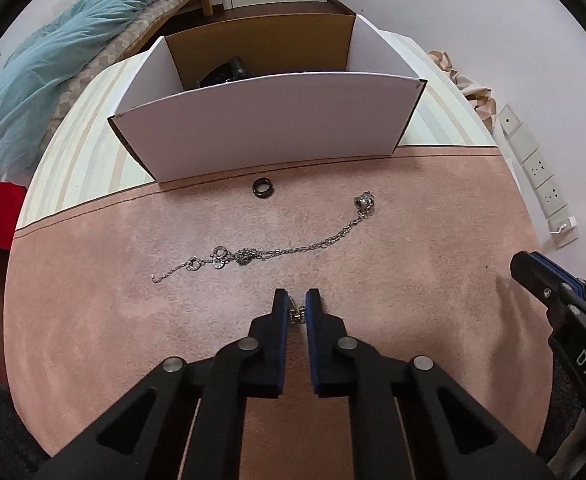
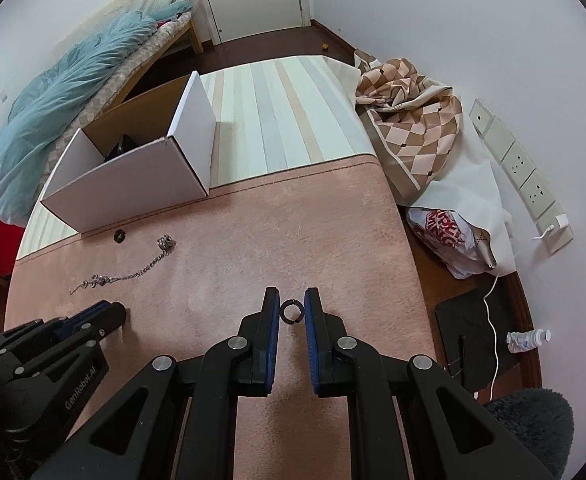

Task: Organize jewelry
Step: 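Carry the ring and charm toward the white box and lower them inside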

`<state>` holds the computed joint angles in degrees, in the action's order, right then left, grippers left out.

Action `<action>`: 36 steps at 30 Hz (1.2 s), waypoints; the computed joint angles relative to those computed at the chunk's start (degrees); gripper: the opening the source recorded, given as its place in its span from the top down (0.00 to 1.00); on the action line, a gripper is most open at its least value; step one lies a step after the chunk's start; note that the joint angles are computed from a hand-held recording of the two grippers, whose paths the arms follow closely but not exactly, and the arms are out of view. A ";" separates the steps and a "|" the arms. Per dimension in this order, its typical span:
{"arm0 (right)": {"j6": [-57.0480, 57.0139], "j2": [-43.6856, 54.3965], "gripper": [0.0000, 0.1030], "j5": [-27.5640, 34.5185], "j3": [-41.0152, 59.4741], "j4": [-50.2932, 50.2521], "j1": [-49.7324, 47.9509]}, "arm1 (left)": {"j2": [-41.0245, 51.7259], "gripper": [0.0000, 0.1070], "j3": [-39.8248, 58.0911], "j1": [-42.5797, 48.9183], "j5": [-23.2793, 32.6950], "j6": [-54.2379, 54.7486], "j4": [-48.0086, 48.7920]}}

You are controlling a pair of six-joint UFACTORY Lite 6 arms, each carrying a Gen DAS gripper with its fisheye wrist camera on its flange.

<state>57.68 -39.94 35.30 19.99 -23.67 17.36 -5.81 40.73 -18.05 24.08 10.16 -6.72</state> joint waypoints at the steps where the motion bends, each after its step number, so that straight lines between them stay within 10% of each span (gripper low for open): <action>1: -0.02 -0.27 0.87 0.27 0.26 0.16 0.12 | -0.38 0.94 -0.13 0.34 0.29 1.12 -0.99; 16: -16.54 5.48 0.87 -0.67 18.86 14.06 -5.54 | 2.33 0.94 25.50 18.42 21.34 22.39 -20.32; 25: -43.31 32.02 0.87 -3.20 42.87 37.96 -12.83 | 23.27 0.94 56.77 18.93 29.48 18.12 -18.61; 36: -52.22 68.43 0.87 10.10 75.82 44.79 -15.29 | 55.14 0.93 94.26 16.72 45.04 7.72 -10.50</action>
<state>5.47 28.49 45.39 95.81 21.12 2.07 49.32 134.99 -1.33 69.12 17.89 -17.21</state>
